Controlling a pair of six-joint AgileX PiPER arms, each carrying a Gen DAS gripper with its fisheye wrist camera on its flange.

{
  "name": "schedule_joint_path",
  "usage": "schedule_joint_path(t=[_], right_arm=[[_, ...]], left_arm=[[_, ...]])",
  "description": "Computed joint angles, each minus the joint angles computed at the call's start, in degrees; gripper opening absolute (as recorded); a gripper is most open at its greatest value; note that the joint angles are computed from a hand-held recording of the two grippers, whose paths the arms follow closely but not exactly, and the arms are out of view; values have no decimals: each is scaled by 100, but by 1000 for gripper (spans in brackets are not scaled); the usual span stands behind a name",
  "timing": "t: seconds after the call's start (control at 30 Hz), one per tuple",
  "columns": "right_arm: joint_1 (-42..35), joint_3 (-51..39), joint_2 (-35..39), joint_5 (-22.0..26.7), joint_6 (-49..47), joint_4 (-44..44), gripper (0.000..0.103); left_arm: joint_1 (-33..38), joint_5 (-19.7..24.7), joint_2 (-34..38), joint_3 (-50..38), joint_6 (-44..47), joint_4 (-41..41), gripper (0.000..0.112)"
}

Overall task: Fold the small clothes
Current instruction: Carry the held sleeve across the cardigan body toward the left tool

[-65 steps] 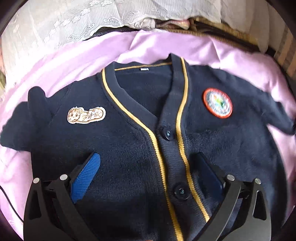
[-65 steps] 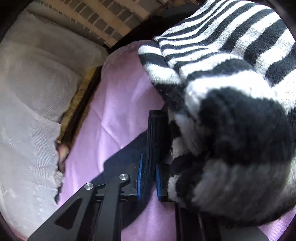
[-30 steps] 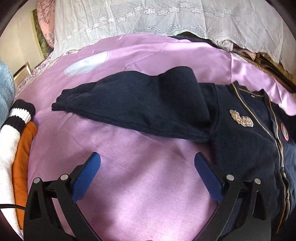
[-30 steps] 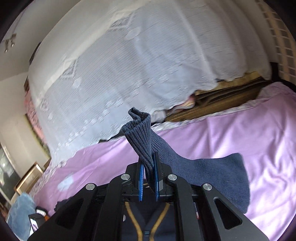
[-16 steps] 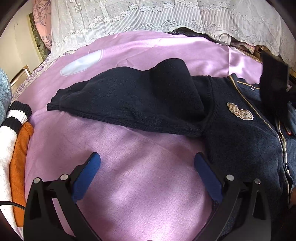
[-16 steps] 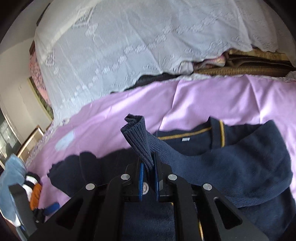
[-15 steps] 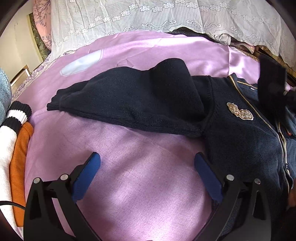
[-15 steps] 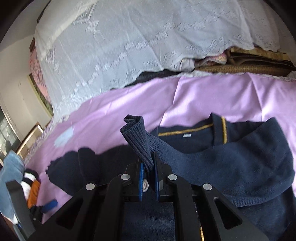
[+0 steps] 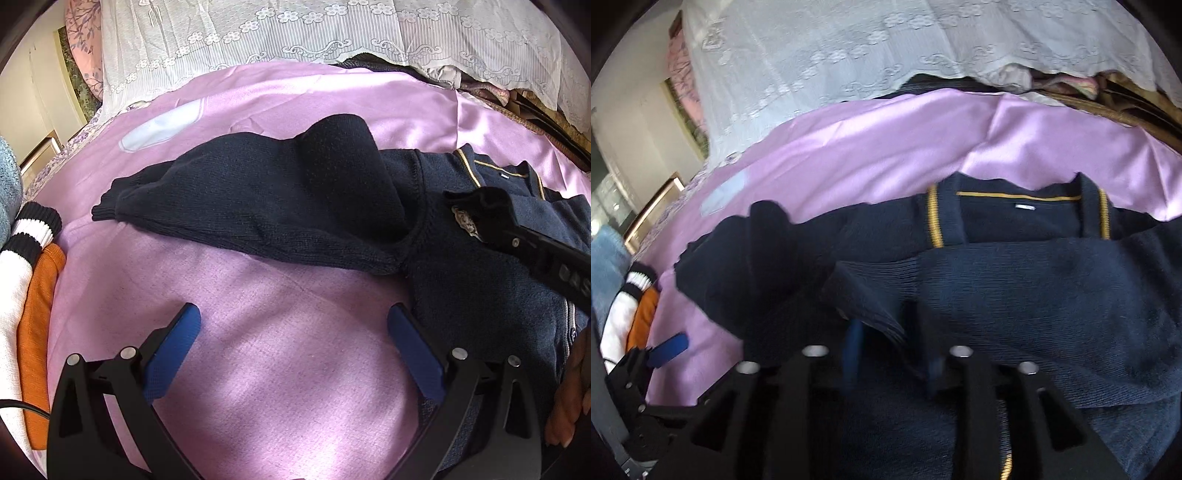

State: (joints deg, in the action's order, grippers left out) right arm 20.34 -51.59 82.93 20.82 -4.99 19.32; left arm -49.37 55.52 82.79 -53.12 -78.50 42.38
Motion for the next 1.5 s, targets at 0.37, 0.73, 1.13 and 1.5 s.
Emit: schedule_joint_path(t=[0.37, 0.73, 1.13, 1.5], right_arm=[[-1210, 752, -2157, 240, -1440, 1095, 44], [-4342, 503, -1577, 1902, -4315, 3782, 36], [-5762, -399, 80, 2234, -3907, 3335, 15], [-5214, -764, 267, 2578, -4355, 3445, 15]], left_arm=[[250, -802, -733, 92, 277, -421, 99], [168, -558, 1141, -2308, 1235, -990, 99], [228, -630, 1329, -1556, 701, -399, 99], [-209, 31, 2176, -2763, 1105, -85, 99]])
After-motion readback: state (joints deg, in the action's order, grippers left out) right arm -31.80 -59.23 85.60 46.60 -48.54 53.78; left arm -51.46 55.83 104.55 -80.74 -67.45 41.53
